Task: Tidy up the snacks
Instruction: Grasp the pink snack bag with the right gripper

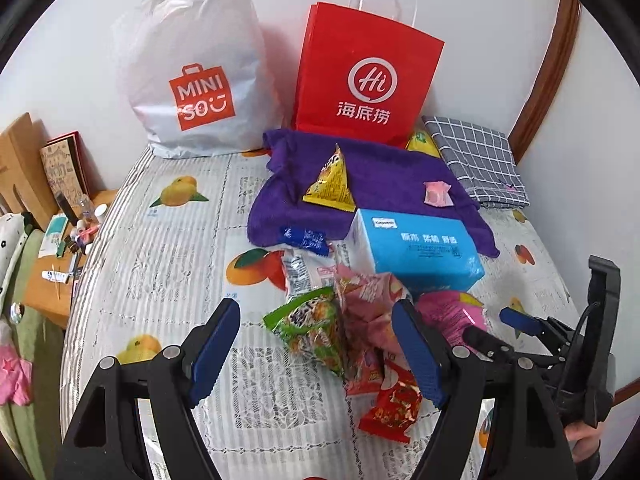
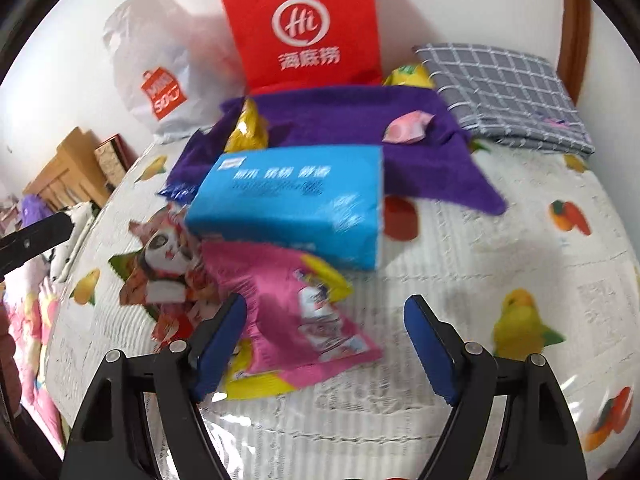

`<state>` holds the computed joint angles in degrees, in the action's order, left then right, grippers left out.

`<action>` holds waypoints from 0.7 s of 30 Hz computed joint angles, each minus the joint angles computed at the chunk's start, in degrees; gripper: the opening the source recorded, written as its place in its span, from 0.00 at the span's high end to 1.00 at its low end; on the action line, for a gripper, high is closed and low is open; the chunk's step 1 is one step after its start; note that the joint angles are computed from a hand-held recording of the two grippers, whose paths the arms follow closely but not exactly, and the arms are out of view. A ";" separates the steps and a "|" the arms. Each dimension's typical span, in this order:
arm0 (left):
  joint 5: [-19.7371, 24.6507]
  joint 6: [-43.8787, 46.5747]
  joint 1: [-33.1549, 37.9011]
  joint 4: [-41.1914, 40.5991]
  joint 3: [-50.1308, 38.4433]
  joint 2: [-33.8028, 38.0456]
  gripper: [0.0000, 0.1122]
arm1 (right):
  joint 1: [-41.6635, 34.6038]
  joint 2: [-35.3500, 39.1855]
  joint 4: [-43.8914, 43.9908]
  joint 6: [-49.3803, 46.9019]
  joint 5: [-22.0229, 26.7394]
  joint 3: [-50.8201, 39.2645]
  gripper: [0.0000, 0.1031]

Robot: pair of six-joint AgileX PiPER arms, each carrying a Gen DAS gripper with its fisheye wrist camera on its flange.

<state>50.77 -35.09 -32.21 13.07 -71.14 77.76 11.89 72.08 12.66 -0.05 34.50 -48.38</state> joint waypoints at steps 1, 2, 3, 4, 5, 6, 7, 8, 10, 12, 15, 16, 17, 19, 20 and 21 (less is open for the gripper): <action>-0.16 0.20 0.23 -0.27 0.32 -0.20 0.31 | 1.10 0.62 -1.07 1.14 -0.21 -0.03 0.21; -0.36 0.44 0.52 -0.58 0.65 -0.45 0.31 | 1.87 1.03 -2.09 2.13 -0.41 -0.06 0.21; -0.49 0.43 0.57 -0.65 0.96 -0.68 0.31 | 2.71 1.48 -3.18 3.20 -0.66 -0.16 0.21; -0.65 0.70 0.72 -0.84 1.21 -0.89 0.31 | 3.81 2.00 -4.48 4.44 -1.14 -0.13 0.21; -0.70 0.96 0.77 -0.84 1.35 -1.00 0.31 | 4.33 2.34 -4.92 4.87 -1.46 -0.11 0.21; -0.68 1.03 0.80 -0.70 1.48 -1.10 0.31 | 4.74 2.68 -5.10 5.15 -1.76 -0.07 0.21; -0.68 1.03 0.83 -0.57 1.59 -1.15 0.31 | 5.15 3.47 -4.95 5.15 -1.94 -0.30 0.21; -0.76 1.20 0.99 -0.74 1.83 -1.34 0.31 | 5.43 4.17 -4.89 5.15 -1.98 -0.58 0.21; -1.12 2.05 1.75 -1.67 2.30 -1.66 0.31 | 6.70 5.77 -7.01 7.17 -2.57 -1.05 0.21; -1.16 2.55 2.54 -2.19 2.81 -2.01 0.31 | 7.70 6.89 -8.09 8.17 -3.12 -1.31 0.21; -1.33 3.55 4.07 -2.98 3.70 -2.63 0.31 | 9.13 8.55 -11.29 11.34 -3.56 -1.89 0.21; -1.39 4.00 4.57 -3.36 3.99 -2.76 0.31 | 9.45 8.71 -12.30 12.09 -4.02 -1.72 0.22; -1.49 4.65 5.21 -3.96 4.47 -2.95 0.31 | 9.48 8.56 -12.27 11.90 -4.32 -1.45 0.25; -1.70 5.35 6.02 -4.57 5.27 -3.15 0.31 | 9.07 7.56 -11.68 10.95 -4.70 -0.69 0.27; -1.86 5.57 6.36 -4.85 5.76 -3.20 0.31 | 8.77 6.98 -11.45 10.66 -4.87 -0.24 0.28; -2.07 5.88 6.62 -5.19 6.17 -3.19 0.31 | 8.39 6.27 -11.21 10.34 -5.09 0.30 0.28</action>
<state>48.70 -29.21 -25.59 7.88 -64.97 74.56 20.28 78.35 1.45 10.29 29.41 -48.08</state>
